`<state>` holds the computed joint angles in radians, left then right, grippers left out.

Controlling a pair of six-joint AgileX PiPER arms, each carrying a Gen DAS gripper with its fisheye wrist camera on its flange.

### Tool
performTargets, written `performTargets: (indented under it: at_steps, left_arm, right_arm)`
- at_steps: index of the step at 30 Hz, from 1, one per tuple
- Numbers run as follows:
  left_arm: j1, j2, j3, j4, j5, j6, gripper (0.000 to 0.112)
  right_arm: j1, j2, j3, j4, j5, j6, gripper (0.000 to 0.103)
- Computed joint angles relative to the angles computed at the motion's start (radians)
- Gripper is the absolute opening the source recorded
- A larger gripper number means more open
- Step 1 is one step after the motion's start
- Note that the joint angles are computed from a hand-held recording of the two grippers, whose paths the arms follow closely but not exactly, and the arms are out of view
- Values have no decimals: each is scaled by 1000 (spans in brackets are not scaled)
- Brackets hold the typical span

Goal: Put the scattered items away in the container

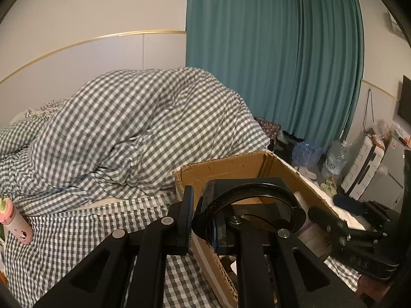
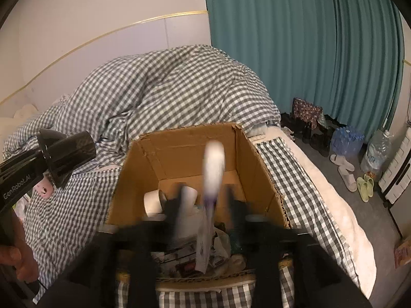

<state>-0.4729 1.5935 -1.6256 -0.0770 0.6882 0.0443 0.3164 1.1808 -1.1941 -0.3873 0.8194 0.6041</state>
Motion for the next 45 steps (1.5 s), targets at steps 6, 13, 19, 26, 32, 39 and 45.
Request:
performTargets:
  at_steps: [6, 13, 19, 26, 32, 39, 45]
  left_arm:
    - [-24, 60, -34, 10, -1, -10, 11]
    - [-76, 124, -74, 50, 4, -41, 11]
    - [-108, 167, -103, 97, 13, -85, 12]
    - [-156, 146, -87, 237, 0, -203, 68]
    - [-167, 79, -72, 255, -9, -210, 80]
    - [-163, -21, -43, 275, 13, -232, 88]
    - [-136, -138, 11, 294, 21, -249, 102]
  right_arm:
    - [-10, -27, 60, -93, -55, 73, 75]
    - [-68, -49, 86, -119, -99, 94, 83]
    - [-133, -61, 92, -56, -98, 29, 83]
    - [-199, -104, 122, 13, -116, -27, 84]
    - [-190, -137, 105, 12, -87, -24, 84]
    - [-53, -183, 52, -120, 20, 94, 84]
    - [160, -205, -16, -306, 172, 260, 89]
